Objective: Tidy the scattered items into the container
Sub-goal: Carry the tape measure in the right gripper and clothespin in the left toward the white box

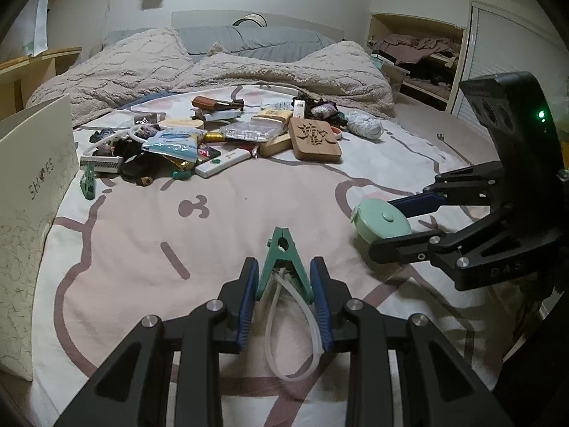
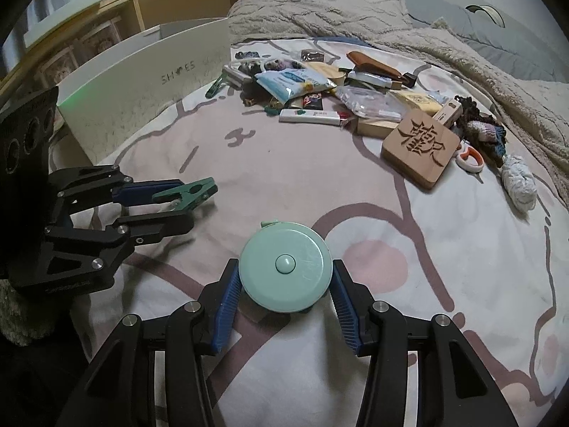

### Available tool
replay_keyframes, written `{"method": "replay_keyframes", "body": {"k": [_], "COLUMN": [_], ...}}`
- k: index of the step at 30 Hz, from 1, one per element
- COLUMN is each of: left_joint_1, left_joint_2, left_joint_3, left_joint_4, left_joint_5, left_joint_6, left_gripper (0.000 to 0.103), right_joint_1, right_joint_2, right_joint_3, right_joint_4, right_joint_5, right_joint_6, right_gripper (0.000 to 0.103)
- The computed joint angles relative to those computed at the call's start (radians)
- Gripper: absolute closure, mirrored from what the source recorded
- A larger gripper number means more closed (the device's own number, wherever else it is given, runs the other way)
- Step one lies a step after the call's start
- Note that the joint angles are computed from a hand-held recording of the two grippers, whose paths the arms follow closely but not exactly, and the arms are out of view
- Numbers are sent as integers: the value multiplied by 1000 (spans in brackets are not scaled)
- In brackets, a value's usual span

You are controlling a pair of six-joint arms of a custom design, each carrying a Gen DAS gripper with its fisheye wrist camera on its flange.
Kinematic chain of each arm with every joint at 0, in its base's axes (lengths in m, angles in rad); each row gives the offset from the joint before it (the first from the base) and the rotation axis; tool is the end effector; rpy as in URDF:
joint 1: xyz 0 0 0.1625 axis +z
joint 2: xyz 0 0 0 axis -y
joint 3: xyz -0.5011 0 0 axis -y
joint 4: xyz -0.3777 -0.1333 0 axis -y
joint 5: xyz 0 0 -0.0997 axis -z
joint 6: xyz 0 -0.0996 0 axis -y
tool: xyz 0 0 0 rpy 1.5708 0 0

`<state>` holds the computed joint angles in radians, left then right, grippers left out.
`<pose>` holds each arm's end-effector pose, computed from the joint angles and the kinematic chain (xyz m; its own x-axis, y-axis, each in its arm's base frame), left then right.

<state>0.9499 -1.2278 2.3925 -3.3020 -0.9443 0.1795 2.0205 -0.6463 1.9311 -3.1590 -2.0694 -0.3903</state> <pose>-0.1031 -0.4736 0.2729 -0.7408 0.3344 -0.5826 0.6333 0.6368 -0.4397 0.3501 -0.5282 0.0482 -0.6311 -0.5611 0.5357 -0.7082 0.6985 -0.1027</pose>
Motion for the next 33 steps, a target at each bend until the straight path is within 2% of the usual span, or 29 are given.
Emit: {"method": "replay_keyframes", "body": {"k": [7,16,24,30,33], "left_joint_1": [-11,-47,-83,-108,-106], "left_joint_2": [-30,-95,-162,-216,-250], "left_joint_3": [-6,-30,-60,-87,-109], "left_joint_4": [11,-8,-44,-59,-33], "left_joint_5": [31,92,140,191,207], "left_joint_6": [-11,26,92,147,139], "left_gripper": [73,73,73,73,73], "right_joint_1": [10,55,98,144,163], "right_joint_2": [6,19,35,49,59], "right_joint_3": [-13,-69,-153,-252,-308], "right_joint_4": [-19,-61,-60,-19,17], "right_joint_5": [-4,26,70,117,151], "right_joint_6": [-4,-85,-103,-101,-89], "right_gripper": [53,53,53,53,53]}}
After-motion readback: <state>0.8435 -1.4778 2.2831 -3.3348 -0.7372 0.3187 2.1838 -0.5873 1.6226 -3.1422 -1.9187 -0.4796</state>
